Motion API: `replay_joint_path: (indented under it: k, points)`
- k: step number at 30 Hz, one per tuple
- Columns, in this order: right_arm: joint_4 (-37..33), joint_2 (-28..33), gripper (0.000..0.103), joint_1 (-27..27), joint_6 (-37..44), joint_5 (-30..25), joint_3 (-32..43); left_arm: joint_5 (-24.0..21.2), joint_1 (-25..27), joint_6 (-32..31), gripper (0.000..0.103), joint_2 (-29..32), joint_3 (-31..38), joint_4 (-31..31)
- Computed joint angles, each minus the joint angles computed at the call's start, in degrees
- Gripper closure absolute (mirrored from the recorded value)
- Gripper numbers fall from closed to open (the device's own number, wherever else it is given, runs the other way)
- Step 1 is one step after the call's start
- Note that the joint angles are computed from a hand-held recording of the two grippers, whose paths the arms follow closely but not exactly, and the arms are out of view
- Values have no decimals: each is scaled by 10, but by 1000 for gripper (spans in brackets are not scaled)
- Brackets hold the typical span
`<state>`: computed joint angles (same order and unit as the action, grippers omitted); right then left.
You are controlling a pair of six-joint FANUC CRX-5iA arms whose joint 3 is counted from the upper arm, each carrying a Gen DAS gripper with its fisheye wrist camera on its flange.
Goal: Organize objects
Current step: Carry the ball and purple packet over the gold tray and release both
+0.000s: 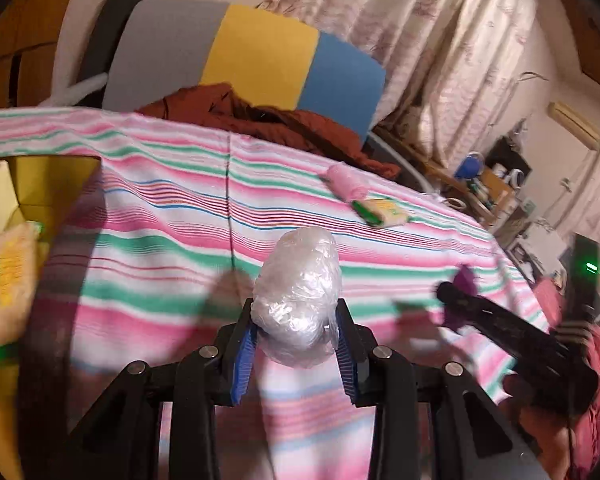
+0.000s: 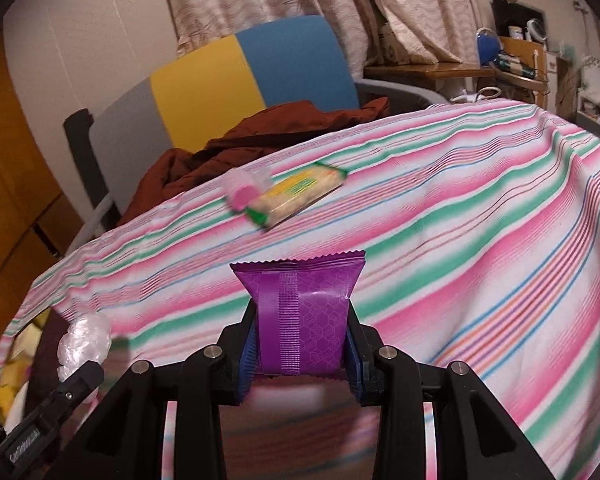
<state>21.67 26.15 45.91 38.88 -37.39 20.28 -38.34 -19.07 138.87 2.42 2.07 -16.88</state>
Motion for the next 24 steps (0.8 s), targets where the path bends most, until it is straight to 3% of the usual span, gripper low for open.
replay_joint_path:
  k: [7, 12, 18, 24]
  points:
    - [-75, -23, 66, 36, 70, -3, -1, -1, -21, 18, 67, -93, -66, -25]
    - [-142, -25, 66, 64, 144, -16, 31, -39, -24, 76, 67, -161, -92, -74]
    - [-227, 7, 66, 96, 259, -54, 125, -120, -20, 145, 67, -235, -110, -152]
    - [-273, 73, 66, 121, 328, -117, 252, -193, 10, 177, 67, -286, -132, -182]
